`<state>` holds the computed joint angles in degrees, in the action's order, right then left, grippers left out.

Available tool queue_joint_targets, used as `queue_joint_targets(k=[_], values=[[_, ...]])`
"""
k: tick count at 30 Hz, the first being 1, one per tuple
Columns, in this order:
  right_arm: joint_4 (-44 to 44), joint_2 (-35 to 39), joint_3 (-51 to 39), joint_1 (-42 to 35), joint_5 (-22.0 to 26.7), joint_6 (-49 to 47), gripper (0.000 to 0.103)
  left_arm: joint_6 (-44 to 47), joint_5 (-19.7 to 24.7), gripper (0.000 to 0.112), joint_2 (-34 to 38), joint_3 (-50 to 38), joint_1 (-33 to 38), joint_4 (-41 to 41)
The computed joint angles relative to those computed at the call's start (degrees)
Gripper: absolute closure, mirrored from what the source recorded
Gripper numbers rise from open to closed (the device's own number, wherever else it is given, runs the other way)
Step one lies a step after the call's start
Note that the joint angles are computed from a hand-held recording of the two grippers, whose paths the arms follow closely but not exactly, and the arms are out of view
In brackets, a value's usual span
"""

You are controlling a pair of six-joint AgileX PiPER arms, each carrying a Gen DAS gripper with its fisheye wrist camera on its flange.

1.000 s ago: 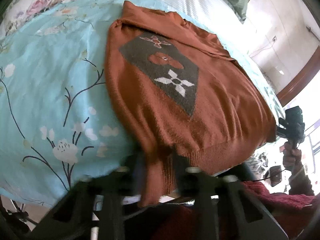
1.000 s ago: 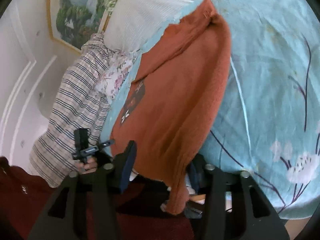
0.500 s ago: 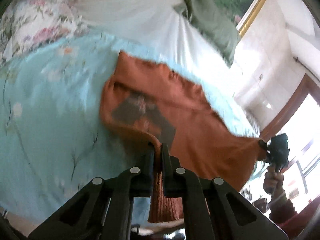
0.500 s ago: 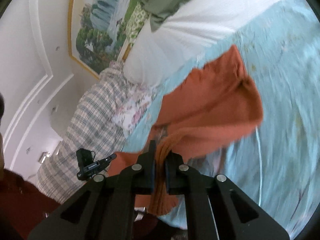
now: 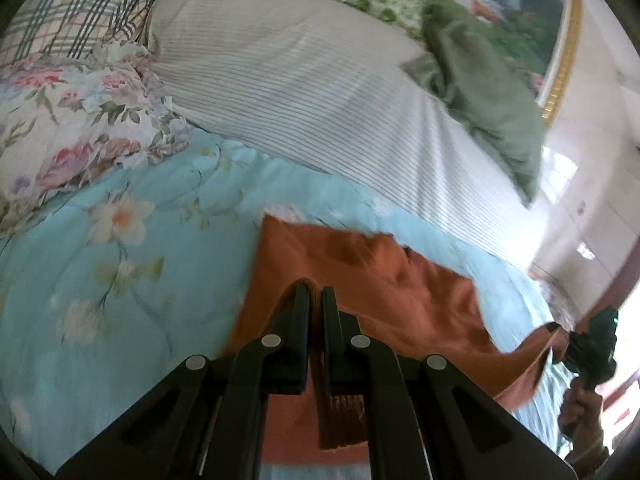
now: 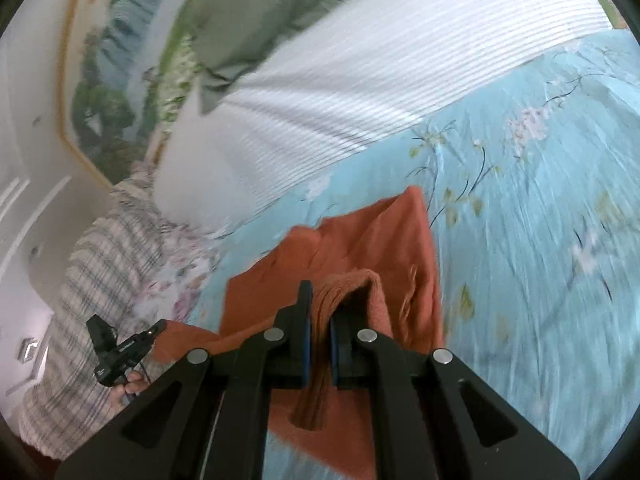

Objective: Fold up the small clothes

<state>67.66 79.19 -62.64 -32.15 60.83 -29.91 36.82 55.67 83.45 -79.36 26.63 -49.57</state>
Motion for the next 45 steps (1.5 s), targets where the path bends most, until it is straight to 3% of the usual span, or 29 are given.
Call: queue_joint_targets(k=[1,7,12,15,17,18,19,21,26,28,31,36,42,45], values=[[-0.27,2.45,-1.74,1.12,-1.20,0.23,0.095,-3.26,-2.34,0.109,3.07,-3.00,-2.36,2.69],[-5.06,14.35,-9.66,6.15,-7.12,3.98,0.095,-14.48,-5.88,0.109,17.53,-17.05,-9.35,13.54],[-13.43,20.80,-13.30,9.77,-8.28,11.43,0.094,-19.93,-4.99,0.108,26.20,-25.16,-11.97,19.96],[-12.61,19.17,-10.39,9.32,-8.85,10.63,0.090,-23.67,-3.01,0.103,31.57,-29.46,-12.89,23.81],[-14.55,14.25,-7.00,9.42,-11.86,10.95,0.072,-22.35,-3.54,0.102,31.25,-27.20,-12.06,22.12],[-16.21,11.98,-5.80,9.95,-13.57,11.51,0.071,-21.01,-4.13,0.099,30.10,-25.13,-11.56,20.85],[-16.90,8.59,-3.67,10.73,-15.47,10.18,0.071,-19.67,-5.20,0.097,28.30,-22.36,-11.25,20.12],[-13.37,5.04,-1.17,12.69,-14.12,2.85,0.071,-15.93,-7.05,0.090,23.40,-15.89,-10.91,18.29],[-20.55,8.00,-4.89,25.97,-9.29,0.28,0.071,-4.95,-7.61,0.089,12.19,-0.61,-15.87,14.45],[-27.99,10.40,-7.54,30.24,-9.97,4.39,0.071,-6.08,-7.31,0.087,11.77,1.02,-20.82,18.59],[-32.13,13.40,-10.63,30.77,-10.70,7.28,0.074,-11.42,-11.94,0.087,12.05,2.00,-27.06,27.79],[-39.39,17.78,-16.71,27.98,-15.35,15.99,0.075,-16.04,-11.02,0.085,17.41,-6.00,-28.26,33.39],[-44.98,20.34,-20.87,23.23,-21.02,30.29,0.072,-26.94,-6.79,0.086,29.29,-25.73,-26.20,40.07],[-41.26,19.12,-18.90,20.33,-21.89,32.43,0.072,-33.16,-5.45,0.069,33.10,-33.22,-24.71,43.76]])
